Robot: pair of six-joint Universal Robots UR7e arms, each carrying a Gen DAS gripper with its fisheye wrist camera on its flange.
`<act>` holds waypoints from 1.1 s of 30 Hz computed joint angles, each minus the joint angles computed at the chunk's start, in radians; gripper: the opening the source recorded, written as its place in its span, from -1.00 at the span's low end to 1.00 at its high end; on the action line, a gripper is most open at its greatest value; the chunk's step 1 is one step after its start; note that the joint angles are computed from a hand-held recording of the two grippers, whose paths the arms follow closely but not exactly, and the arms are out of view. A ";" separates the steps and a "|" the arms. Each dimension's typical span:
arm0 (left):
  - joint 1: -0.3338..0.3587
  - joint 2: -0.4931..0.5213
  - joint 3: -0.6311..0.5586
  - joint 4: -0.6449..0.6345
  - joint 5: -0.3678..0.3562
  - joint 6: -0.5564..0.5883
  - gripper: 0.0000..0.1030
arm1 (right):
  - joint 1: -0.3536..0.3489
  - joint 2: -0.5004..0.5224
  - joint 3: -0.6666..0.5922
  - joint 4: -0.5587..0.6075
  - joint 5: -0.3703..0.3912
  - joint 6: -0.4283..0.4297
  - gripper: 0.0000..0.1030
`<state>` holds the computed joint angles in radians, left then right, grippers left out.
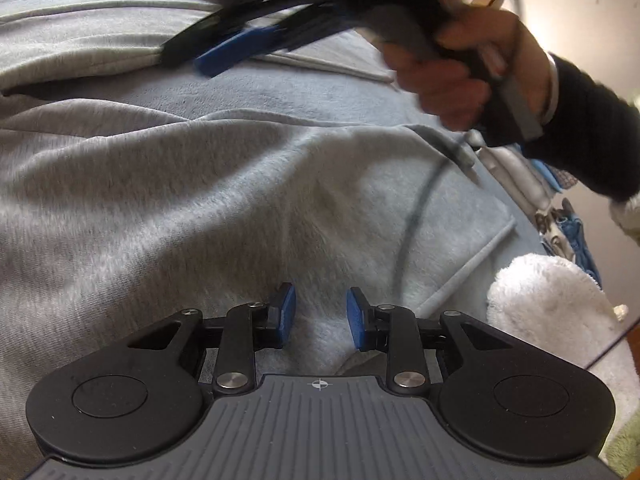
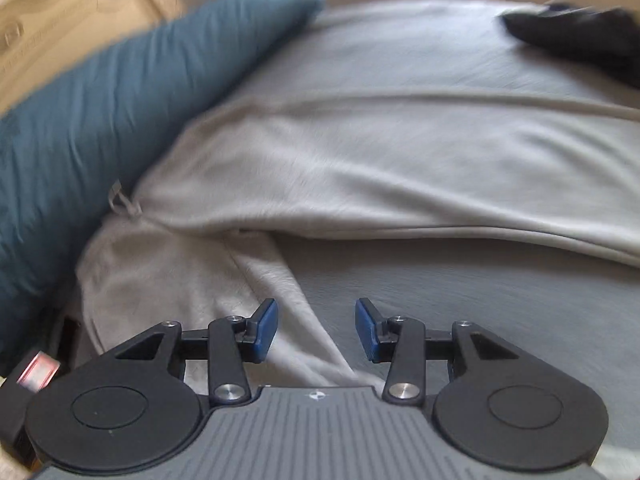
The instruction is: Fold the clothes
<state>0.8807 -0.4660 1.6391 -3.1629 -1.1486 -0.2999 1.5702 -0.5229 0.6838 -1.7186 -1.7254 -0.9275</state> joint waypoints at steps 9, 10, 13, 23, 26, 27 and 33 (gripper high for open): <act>0.012 0.008 -0.011 -0.001 -0.020 0.011 -0.48 | 0.037 0.046 0.012 -0.035 -0.094 -0.157 -0.98; 0.013 0.008 -0.012 0.002 -0.023 0.016 -0.48 | 0.040 0.047 0.017 -0.066 -0.083 -0.176 -0.98; 0.017 0.009 -0.014 0.010 -0.034 0.032 -0.48 | 0.046 0.038 0.079 -0.229 -0.055 -0.236 -1.00; 0.003 -0.001 0.004 0.001 -0.016 0.082 -0.47 | 0.011 0.087 -0.117 -0.061 -0.049 -0.069 -0.72; -0.001 -0.018 0.015 0.000 -0.027 0.110 -0.47 | -0.013 0.000 -0.027 -0.137 -0.089 -0.077 -0.61; -0.003 -0.026 0.022 -0.007 -0.037 0.125 -0.47 | -0.023 -0.030 0.005 -0.169 -0.102 -0.079 -0.60; 0.000 -0.066 0.038 -0.051 -0.057 0.125 -0.46 | -0.104 -0.176 0.170 -0.379 -0.159 0.001 -0.60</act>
<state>0.8803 -0.5320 1.6772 -3.2138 -1.2054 -0.1752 1.4663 -0.6986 0.8541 -2.0975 -1.8846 -0.9262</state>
